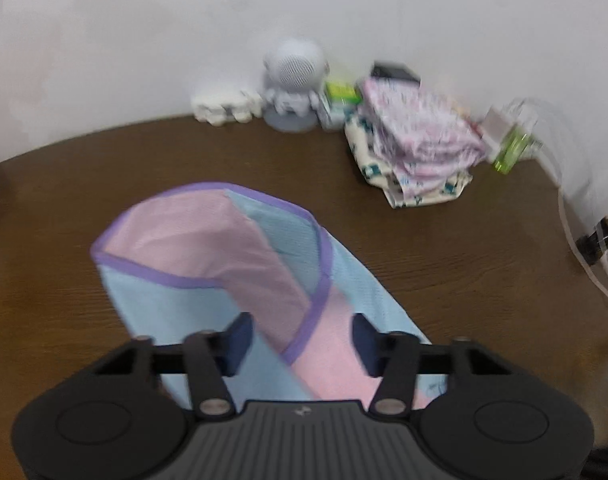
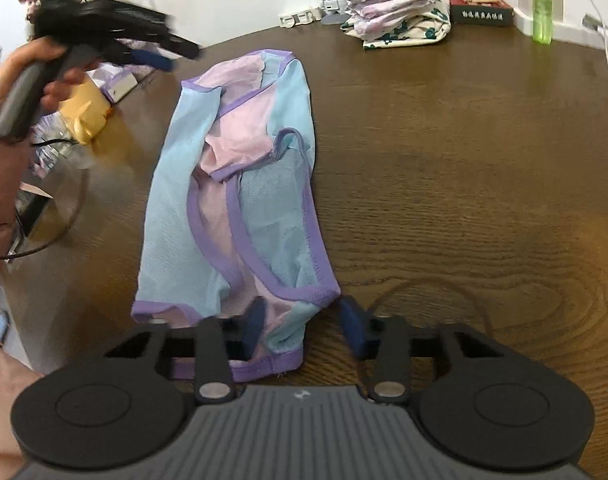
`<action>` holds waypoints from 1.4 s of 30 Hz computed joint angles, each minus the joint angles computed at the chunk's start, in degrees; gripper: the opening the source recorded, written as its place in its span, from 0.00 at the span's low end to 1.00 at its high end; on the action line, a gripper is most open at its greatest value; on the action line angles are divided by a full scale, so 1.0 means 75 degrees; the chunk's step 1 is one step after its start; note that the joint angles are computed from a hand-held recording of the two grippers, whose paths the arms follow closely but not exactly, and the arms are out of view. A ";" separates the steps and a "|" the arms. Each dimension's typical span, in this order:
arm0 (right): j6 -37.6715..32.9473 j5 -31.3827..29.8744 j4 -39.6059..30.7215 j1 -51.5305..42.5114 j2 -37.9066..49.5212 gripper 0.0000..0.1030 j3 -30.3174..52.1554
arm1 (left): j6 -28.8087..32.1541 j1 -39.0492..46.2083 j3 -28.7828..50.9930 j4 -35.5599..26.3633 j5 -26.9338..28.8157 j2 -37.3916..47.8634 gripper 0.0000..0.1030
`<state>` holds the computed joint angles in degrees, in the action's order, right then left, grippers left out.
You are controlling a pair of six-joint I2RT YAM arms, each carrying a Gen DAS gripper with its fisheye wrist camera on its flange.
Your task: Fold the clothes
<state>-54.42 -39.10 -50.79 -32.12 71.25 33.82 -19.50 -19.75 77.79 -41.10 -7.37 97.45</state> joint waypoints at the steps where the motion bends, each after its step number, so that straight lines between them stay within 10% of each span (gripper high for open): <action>1: -0.0147 -0.0044 -0.0036 -0.0065 0.0057 0.31 0.0005 | -0.0063 -0.0082 0.0456 -0.0146 -0.0078 0.0479 0.41; 11: -0.1479 -0.0384 -0.0461 -0.0323 0.0979 0.30 0.0404 | -0.0946 -0.0413 0.4785 -0.2012 -0.0776 0.4238 0.35; 22: -0.2006 -0.0462 -0.0627 -0.0187 0.1511 0.30 0.0743 | -0.1123 -0.0723 0.7371 -0.3539 -0.1411 0.5952 0.20; 32: -0.1576 -0.0212 -0.0397 0.0048 0.1253 0.04 0.0651 | -0.1213 -0.0556 0.6362 -0.2804 -0.1119 0.5397 0.00; 42: -0.2239 -0.0596 -0.1755 0.0368 -0.0742 0.03 0.0997 | -0.0620 0.0184 0.1559 -0.0054 -0.0313 0.1255 0.00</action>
<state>-71.21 -43.58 -63.94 -29.36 65.68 41.30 -24.15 -18.37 89.48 -41.51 -9.71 106.86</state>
